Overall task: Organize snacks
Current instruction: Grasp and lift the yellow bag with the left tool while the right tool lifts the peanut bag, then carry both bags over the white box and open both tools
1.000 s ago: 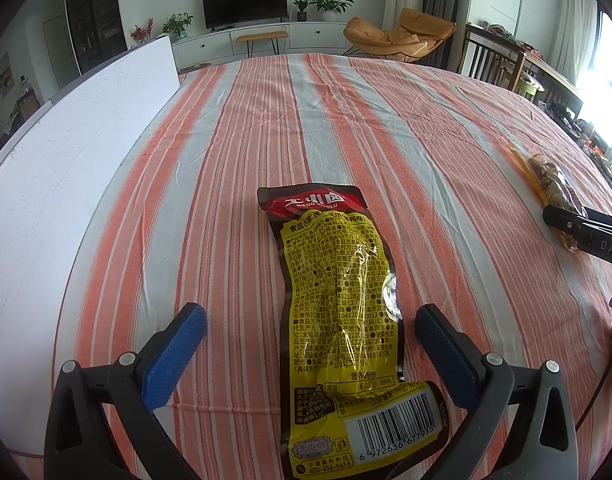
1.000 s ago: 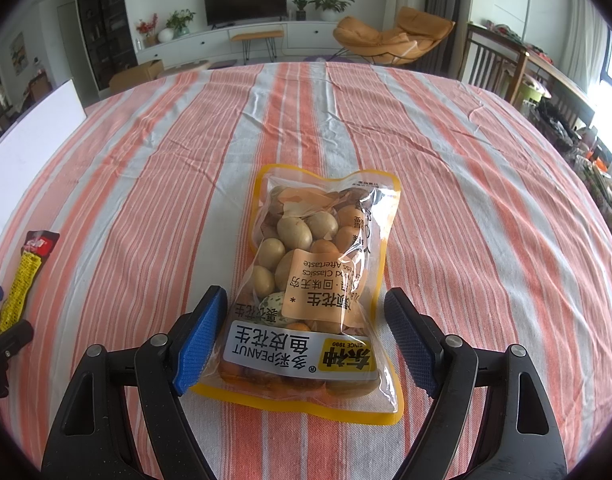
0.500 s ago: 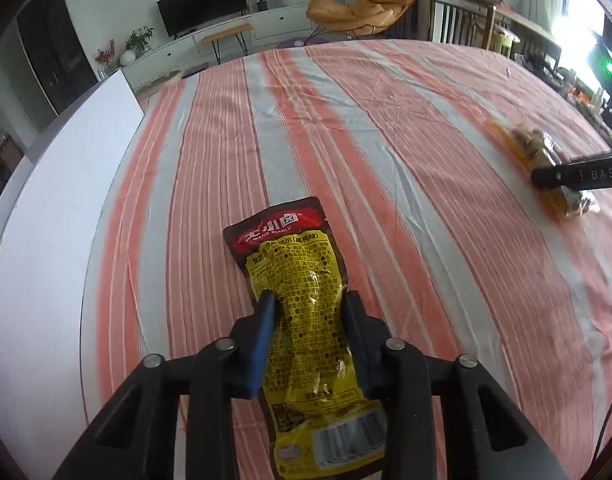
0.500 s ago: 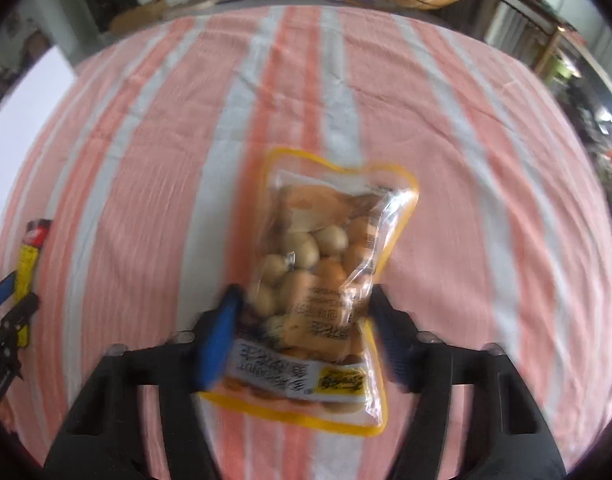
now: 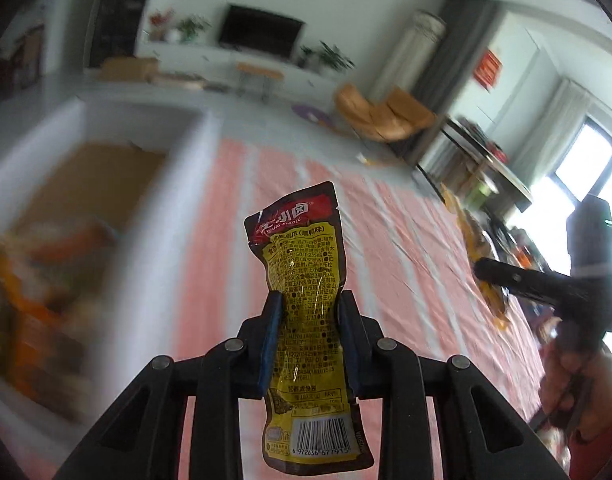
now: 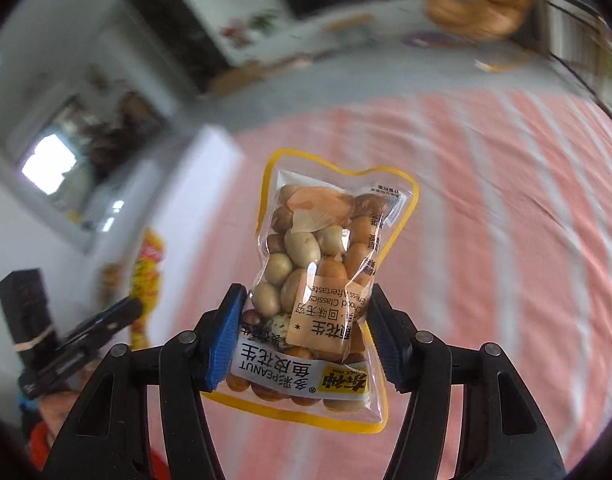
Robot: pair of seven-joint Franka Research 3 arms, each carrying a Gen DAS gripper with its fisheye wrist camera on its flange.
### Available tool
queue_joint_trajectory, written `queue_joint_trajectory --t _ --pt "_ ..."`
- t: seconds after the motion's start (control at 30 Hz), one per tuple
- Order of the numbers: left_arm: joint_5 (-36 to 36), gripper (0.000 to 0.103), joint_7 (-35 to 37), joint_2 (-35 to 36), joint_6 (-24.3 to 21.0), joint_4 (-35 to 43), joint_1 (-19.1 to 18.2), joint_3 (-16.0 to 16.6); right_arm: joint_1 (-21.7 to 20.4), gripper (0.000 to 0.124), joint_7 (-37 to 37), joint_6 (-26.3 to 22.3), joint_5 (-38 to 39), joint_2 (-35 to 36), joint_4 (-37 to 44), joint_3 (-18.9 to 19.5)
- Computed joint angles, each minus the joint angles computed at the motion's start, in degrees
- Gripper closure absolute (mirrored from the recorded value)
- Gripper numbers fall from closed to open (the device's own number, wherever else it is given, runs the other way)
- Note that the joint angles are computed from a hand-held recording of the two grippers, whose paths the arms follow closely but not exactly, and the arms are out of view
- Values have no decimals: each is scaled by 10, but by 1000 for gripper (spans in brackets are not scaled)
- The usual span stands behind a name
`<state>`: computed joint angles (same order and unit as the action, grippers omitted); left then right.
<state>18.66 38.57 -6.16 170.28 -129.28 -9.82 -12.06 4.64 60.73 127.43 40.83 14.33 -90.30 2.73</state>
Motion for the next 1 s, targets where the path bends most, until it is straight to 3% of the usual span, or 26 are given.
queue_joint_trajectory --t 0.2,0.33,0.4,0.47,0.57,0.73,0.8,0.87,1.0 --pt "67 74 -22 -100 -115 -53 80 27 76 61 12 -32 41 59 130 78" --pt "92 70 -36 -119 -176 -83 120 32 145 55 38 -26 10 116 203 90" --pt "92 52 -39 -121 -184 -96 127 38 180 49 66 -23 -24 147 232 93" --pt "111 16 -60 -132 -178 -114 140 32 208 46 101 -39 -78 181 273 81" --pt "184 10 -114 -147 -184 -125 168 5 232 46 142 -47 -150 199 293 61" --pt "268 8 -161 -152 -287 -96 164 -29 223 46 116 17 -170 131 191 65" --pt "289 1 -186 -168 -344 -94 154 -41 223 46 114 21 -186 130 198 63" --pt "315 0 -218 -177 -395 -88 144 -56 227 46 113 28 -202 116 186 58" --pt "287 0 -186 -189 -386 -91 107 -21 233 46 123 23 -232 122 203 55"
